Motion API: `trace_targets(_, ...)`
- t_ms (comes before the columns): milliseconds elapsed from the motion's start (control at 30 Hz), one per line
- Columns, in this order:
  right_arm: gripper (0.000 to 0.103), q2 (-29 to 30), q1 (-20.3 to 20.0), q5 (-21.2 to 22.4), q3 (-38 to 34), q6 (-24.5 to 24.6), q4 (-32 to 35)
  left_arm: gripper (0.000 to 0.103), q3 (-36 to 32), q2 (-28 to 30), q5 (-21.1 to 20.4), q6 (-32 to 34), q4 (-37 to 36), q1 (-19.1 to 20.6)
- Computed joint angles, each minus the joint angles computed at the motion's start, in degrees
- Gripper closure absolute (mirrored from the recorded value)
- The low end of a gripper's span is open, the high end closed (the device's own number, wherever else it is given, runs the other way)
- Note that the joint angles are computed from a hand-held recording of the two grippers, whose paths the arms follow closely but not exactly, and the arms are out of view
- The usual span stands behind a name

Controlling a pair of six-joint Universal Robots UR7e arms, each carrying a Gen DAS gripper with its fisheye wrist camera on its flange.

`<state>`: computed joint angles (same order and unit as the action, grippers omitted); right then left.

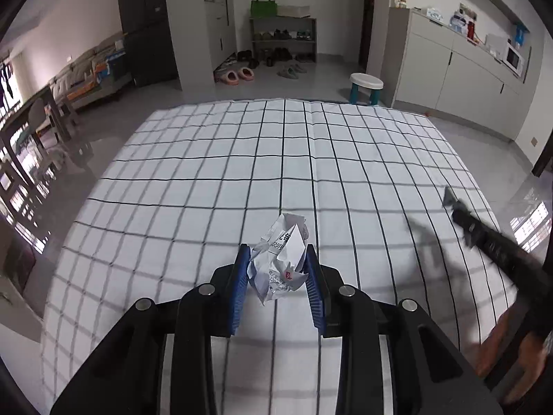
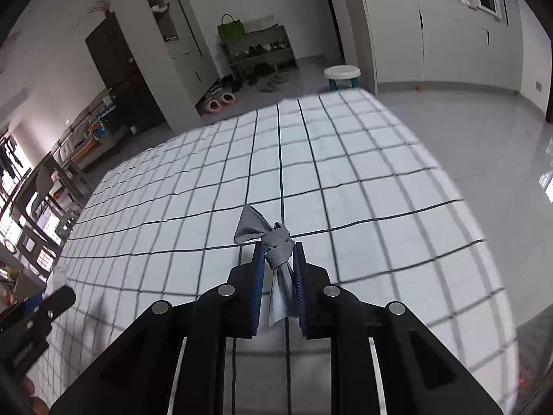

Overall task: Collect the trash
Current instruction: 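Carry the paper and cloth over the gray basket with both tools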

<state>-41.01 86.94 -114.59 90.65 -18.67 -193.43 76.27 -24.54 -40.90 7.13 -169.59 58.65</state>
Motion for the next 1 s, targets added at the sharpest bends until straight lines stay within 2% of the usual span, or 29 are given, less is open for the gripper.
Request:
trace_targets(100, 0.087, -3.79, 1.16, -1.99, 4.70, -0.99, -2.93, 0.072, 4.55, -2.08, 0.42, 0.13, -1.86, -1.54)
trace_targets(300, 0.087, -14.77, 0.24, -3.50, 17.71, 0.81, -7.46, 0.072, 10.37, -4.36, -4.18, -0.67, -3.35, -5.08)
trace_targets(433, 0.087, -21.54, -1.04, -5.24, 25.18, -0.03, -11.18, 0.072, 11.90, -3.78, -7.45, -1.11, -3.32, -8.07)
trace_targets(667, 0.087, -32.08, -5.06, -7.83, 35.06, -3.15, -13.38, 0.072, 11.51, -0.21, -12.93, -1.88, -1.63, -13.62)
trace_targets(800, 0.087, -37.35, -8.83, -6.55, 39.42, -4.06, -13.82, 0.072, 10.03, 2.03, -14.02, -2.22, 0.62, -16.21)
trace_targets(1000, 0.087, -42.99, -15.29, -0.89, 42.65, -1.78, -11.70, 0.072, 6.59, 5.82, -13.90, -3.11, 3.40, -18.95)
